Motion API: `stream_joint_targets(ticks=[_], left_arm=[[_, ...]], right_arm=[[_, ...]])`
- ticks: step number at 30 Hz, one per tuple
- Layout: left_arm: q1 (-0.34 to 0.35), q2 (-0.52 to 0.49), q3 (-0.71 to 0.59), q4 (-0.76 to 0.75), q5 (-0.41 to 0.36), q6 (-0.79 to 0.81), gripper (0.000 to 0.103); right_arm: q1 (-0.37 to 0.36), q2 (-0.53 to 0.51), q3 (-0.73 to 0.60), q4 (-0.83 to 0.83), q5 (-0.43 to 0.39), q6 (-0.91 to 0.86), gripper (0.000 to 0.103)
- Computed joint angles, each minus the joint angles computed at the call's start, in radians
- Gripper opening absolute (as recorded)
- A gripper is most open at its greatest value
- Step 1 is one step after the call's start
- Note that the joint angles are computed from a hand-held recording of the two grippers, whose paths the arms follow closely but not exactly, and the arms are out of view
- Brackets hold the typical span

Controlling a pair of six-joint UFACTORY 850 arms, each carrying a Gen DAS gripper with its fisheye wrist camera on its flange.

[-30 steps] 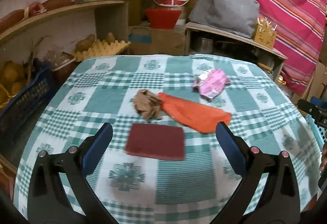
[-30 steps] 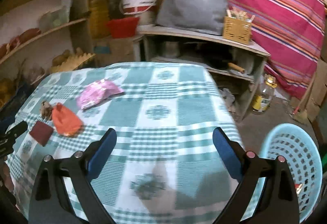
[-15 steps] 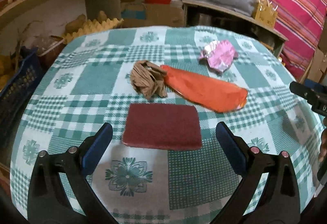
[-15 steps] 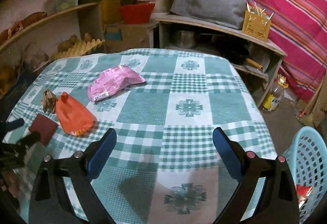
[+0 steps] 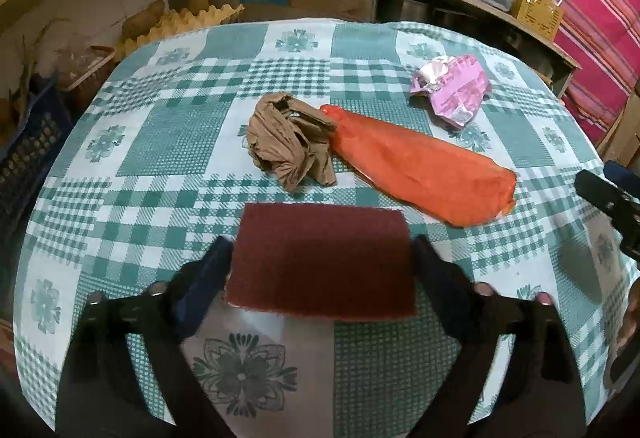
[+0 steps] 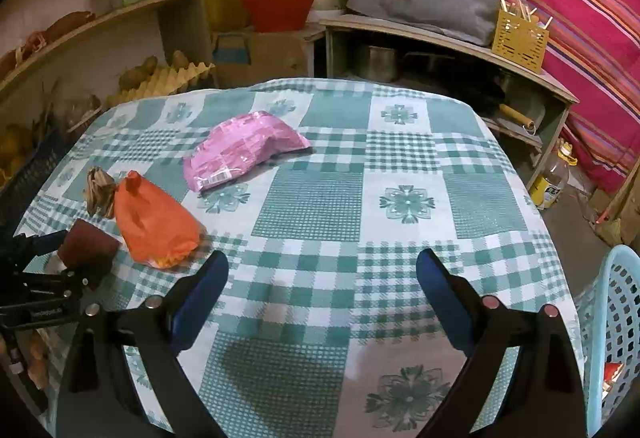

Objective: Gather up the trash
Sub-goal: 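Grasp the second maroon scouring pad with the left gripper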

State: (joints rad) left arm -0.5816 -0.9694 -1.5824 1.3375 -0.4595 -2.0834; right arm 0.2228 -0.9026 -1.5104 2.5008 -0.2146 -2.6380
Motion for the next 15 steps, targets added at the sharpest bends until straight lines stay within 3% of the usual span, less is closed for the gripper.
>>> stream_joint_targets(ticks=[4, 10, 15], left_arm=[[0.004, 0.034, 0.057, 0.127, 0.034, -0.145, 0.084], [-0.016, 0.123, 0.181, 0.311, -0.046, -0.349, 0.084], [-0.007, 0.186, 0.28, 0.364, -0.123, -0.462, 0.084]], right_arm=[[0.018, -0.007, -0.012, 0.034, 0.014, -0.041, 0.093], [0.048, -0.011, -0.029, 0.062, 0.02, -0.069, 0.093], [0.082, -0.033, -0.073, 0.043, 0.055, -0.063, 0.093]])
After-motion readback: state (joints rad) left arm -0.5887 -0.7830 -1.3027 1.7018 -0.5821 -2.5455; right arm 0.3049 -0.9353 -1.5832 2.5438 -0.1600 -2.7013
